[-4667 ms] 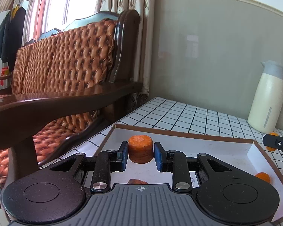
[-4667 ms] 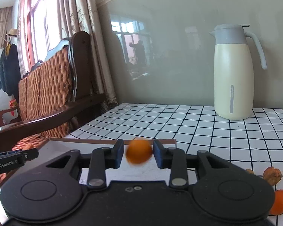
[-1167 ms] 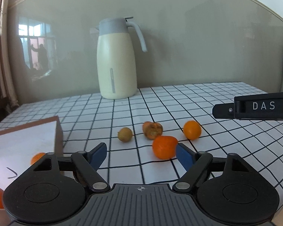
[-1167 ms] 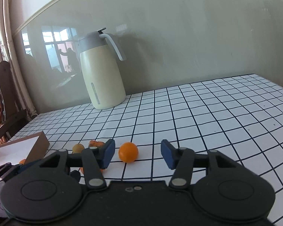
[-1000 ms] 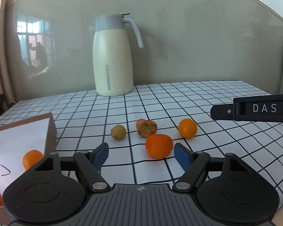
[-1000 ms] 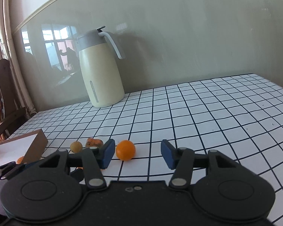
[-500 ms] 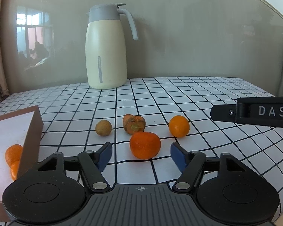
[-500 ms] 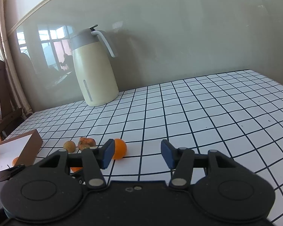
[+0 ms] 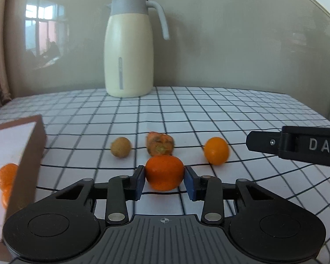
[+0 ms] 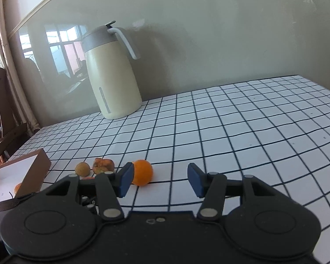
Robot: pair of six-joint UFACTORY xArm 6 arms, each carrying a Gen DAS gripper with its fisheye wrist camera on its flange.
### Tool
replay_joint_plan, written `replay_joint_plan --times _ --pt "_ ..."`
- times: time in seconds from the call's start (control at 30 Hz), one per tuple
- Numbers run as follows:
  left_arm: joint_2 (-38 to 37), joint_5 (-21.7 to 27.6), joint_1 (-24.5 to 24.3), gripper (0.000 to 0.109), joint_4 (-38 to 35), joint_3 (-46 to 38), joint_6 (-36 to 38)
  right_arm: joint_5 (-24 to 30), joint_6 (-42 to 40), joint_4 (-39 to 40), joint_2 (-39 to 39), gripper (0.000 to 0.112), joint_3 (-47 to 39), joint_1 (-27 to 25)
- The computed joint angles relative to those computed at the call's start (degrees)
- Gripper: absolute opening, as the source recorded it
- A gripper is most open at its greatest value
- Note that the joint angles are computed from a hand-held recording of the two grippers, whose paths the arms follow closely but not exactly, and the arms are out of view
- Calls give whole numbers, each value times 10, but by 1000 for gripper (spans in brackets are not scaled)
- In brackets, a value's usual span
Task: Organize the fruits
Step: 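Grasp an orange with the left gripper while the right gripper grasps another orange, then carry both oranges over the white box with both grippers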
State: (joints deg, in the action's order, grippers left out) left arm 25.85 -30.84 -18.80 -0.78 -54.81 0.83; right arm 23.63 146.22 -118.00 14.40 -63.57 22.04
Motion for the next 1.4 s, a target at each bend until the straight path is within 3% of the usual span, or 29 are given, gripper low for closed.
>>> replay_joint_plan --times 0.5,0.73,1.03,1.17,1.27,1.4 --pt "-11 17 54 38 49 6 -40 -41 -66 75 94 46 -108 -9" --pt "-8 24 61 38 70 -1 -52 -38 -130 141 120 26 -132 -6" --pt "-3 30 58 38 66 -10 -61 -42 -114 117 105 24 -113 -5" --pt "-3 19 50 38 39 -2 -30 -43 -110 110 98 24 -104 -4" --pt "-10 22 64 38 92 1 -78 -48 -101 100 90 24 -97 -3" --pt "-18 21 70 38 118 10 -86 -48 -89 79 71 24 -76 2"
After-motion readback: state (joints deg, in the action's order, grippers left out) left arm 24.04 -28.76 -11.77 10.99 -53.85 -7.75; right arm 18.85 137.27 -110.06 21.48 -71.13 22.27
